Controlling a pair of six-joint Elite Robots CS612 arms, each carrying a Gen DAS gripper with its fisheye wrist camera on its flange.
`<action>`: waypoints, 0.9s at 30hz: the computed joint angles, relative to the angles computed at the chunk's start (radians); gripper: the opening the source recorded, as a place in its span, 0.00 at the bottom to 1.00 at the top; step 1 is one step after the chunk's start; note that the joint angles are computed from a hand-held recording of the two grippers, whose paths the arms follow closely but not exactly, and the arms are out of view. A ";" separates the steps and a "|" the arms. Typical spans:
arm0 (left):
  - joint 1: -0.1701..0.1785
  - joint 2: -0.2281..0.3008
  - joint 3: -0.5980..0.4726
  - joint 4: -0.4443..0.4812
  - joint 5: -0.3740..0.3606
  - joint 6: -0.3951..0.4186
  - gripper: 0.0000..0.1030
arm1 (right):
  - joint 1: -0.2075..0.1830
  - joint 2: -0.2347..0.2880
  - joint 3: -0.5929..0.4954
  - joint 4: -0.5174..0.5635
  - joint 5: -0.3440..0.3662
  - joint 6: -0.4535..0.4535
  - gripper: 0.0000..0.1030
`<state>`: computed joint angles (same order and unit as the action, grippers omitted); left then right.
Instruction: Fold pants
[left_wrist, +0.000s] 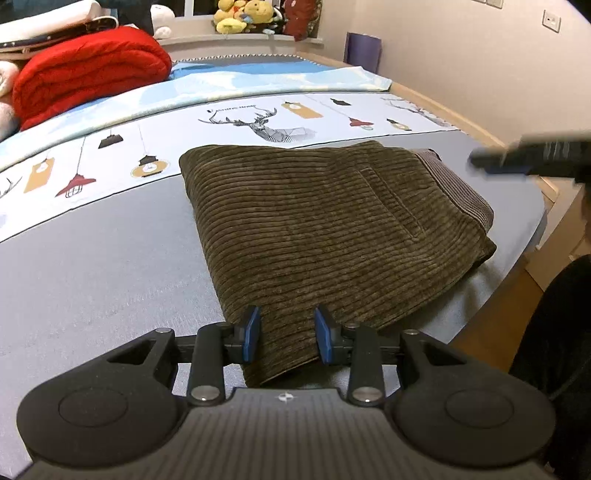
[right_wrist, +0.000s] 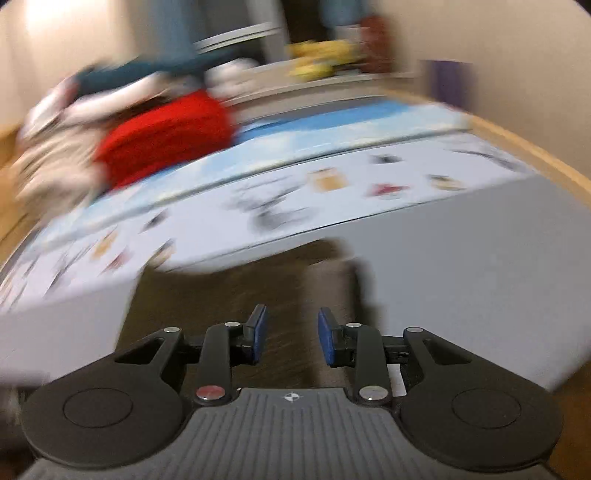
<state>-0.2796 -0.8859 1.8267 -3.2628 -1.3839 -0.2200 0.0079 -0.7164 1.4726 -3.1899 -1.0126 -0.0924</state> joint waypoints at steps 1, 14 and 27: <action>0.002 -0.002 -0.006 0.010 0.003 -0.018 0.37 | 0.007 0.002 -0.013 0.071 -0.008 -0.051 0.30; 0.057 0.141 -0.331 0.128 0.101 -0.062 0.36 | 0.027 0.040 -0.063 0.136 -0.069 -0.057 0.35; 0.156 0.214 -0.404 0.151 -0.145 -0.482 0.79 | 0.008 0.216 -0.393 0.350 0.016 0.235 0.70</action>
